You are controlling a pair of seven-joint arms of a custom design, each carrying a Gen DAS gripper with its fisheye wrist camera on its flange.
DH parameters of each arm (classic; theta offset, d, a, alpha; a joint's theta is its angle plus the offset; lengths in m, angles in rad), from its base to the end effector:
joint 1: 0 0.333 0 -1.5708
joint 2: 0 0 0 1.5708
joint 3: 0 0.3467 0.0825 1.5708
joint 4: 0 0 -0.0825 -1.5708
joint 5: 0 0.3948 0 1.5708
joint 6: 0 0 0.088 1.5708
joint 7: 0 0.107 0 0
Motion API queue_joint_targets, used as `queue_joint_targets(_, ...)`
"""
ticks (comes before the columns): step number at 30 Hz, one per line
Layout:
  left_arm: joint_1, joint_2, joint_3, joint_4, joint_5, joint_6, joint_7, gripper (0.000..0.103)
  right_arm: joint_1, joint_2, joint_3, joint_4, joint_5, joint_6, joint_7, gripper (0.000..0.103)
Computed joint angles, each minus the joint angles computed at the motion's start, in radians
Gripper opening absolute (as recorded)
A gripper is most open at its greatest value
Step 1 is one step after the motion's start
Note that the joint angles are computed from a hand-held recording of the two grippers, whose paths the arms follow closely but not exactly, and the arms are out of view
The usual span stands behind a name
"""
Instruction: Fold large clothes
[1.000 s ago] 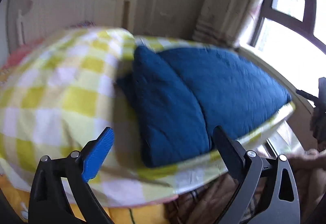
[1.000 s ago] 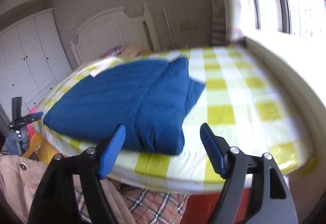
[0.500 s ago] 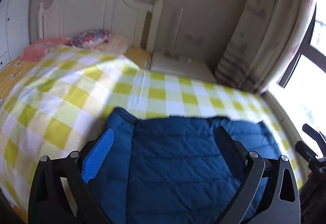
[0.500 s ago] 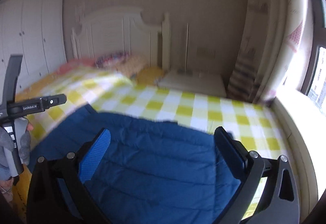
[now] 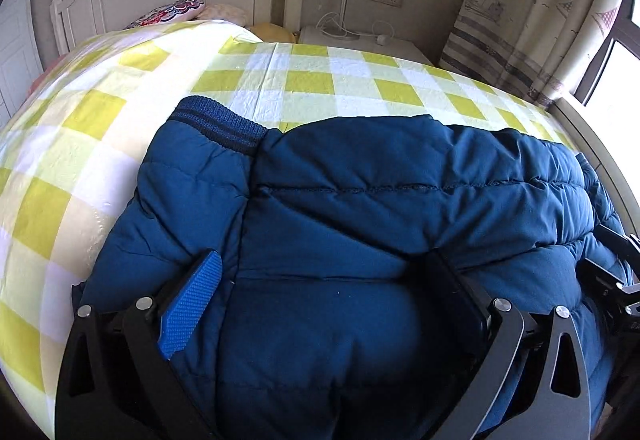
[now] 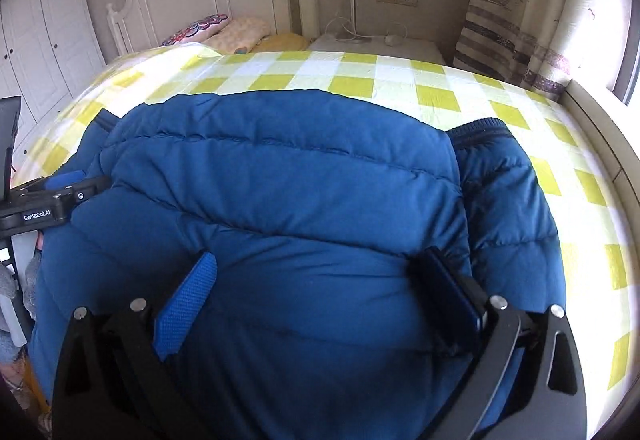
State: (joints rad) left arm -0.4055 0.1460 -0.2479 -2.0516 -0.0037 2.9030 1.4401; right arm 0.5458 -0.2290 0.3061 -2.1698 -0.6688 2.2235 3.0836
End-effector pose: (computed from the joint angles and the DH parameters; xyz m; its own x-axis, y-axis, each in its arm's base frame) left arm 0.5092 -0.3810 0.4775 -0.5178 -0.8466 0.1232 -0.6931 0.3307 -0.6405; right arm 0.3481 0.3844 0.5472 -0.2774 -0.9570 -0.0848 -0.7259 0.2666 -0.6340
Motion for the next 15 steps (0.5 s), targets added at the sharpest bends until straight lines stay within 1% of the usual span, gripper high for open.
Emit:
queue_joint_targets(3, 0.0, -0.008, -0.005, -0.005, -0.01, -0.002, 0.002, 0.099, -0.001, 0.005, 0.001, 0.004, -0.005, 0.002, 0.004, 0.1)
queue_joint_targets(5, -0.002, -0.005, -0.003, -0.001, -0.004, -0.004, -0.001, 0.099, -0.001, 0.016, -0.011, 0.016, 0.016, -0.005, -0.029, 0.1)
queue_joint_targets(6, -0.001, -0.006, -0.003, -0.002, -0.004, -0.003, 0.0, 0.099, 0.0, 0.024, -0.015, 0.033, 0.034, -0.024, -0.052, 0.1)
queue_joint_targets(7, -0.001, -0.005, -0.001, -0.002, 0.0, -0.004, -0.002, 0.099, 0.005, 0.047, -0.008, 0.079, 0.049, -0.09, -0.085, 0.1)
queue_joint_targets(8, -0.001, -0.005, -0.001, -0.002, 0.0, -0.003, -0.002, 0.099, 0.011, 0.068, -0.001, 0.117, 0.042, -0.132, -0.104, 0.099)
queue_joint_targets(9, -0.001, -0.006, -0.001, -0.003, 0.0, -0.003, -0.002, 0.099, 0.019, 0.089, 0.006, 0.153, 0.018, -0.168, -0.134, 0.097)
queue_joint_targets(10, -0.002, -0.008, -0.001, -0.005, 0.003, -0.003, -0.004, 0.099, 0.029, 0.12, 0.017, 0.207, -0.036, -0.204, -0.169, 0.096)
queue_joint_targets(13, -0.002, -0.008, -0.002, -0.004, 0.004, -0.003, -0.007, 0.099, 0.057, 0.195, 0.009, 0.323, -0.142, -0.252, -0.234, 0.095)
queue_joint_targets(14, 0.0, -0.009, -0.003, -0.006, 0.0, -0.002, -0.004, 0.099, 0.064, 0.226, -0.002, 0.363, -0.172, -0.253, -0.254, 0.093)
queue_joint_targets(15, 0.003, -0.009, -0.005, -0.006, -0.006, -0.001, 0.002, 0.099, 0.068, 0.254, -0.019, 0.395, -0.179, -0.239, -0.271, 0.084)
